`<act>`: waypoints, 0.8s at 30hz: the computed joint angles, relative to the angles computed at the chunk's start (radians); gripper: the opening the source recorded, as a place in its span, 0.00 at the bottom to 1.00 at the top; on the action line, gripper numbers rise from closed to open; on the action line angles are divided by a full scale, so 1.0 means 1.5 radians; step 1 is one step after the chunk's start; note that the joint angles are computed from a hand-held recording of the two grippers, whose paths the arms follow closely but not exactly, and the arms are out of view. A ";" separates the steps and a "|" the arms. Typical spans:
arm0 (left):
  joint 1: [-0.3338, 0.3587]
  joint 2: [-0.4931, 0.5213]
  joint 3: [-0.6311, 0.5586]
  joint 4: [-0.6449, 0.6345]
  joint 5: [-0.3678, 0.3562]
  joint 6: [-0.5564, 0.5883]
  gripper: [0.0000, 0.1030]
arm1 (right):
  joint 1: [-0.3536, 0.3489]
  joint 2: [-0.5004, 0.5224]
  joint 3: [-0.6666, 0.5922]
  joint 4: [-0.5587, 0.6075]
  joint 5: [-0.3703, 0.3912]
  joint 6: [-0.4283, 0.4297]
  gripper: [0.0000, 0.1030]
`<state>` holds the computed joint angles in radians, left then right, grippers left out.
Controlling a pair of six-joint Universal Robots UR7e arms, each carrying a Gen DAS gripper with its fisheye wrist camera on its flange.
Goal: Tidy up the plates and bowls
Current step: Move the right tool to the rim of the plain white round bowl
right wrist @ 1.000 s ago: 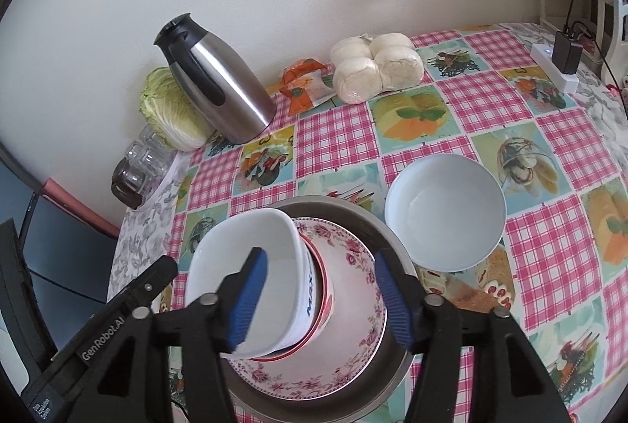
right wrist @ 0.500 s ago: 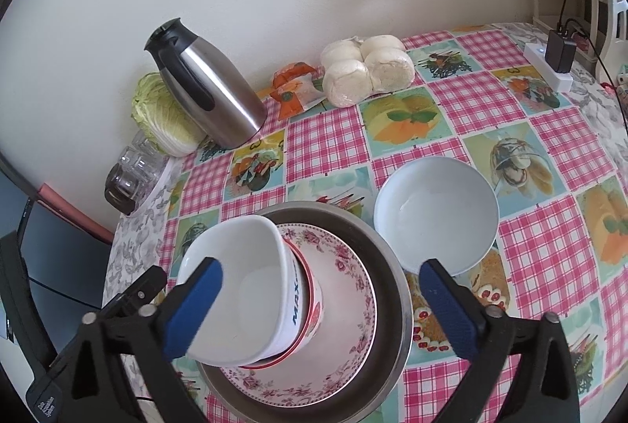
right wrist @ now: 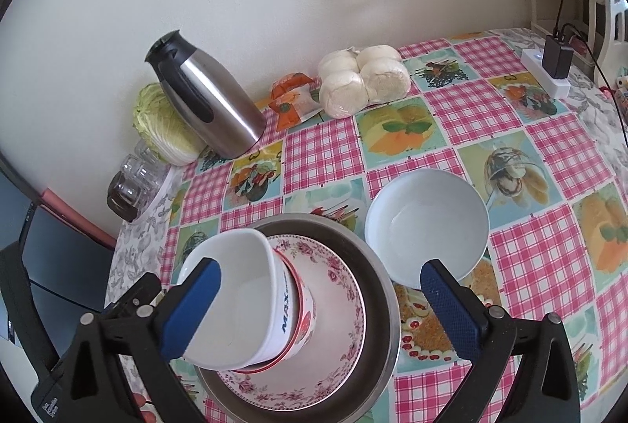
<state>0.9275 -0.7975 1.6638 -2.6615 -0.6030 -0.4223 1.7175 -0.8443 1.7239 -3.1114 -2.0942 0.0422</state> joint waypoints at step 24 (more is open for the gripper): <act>-0.051 0.088 -0.116 -0.004 -0.158 0.103 0.99 | -0.098 -0.107 0.051 -0.041 -0.032 0.096 1.00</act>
<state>0.8512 -0.6657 1.4895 -2.6676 -0.8404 -0.2672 1.5706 -1.0049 1.7999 -3.1731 -2.1424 0.1868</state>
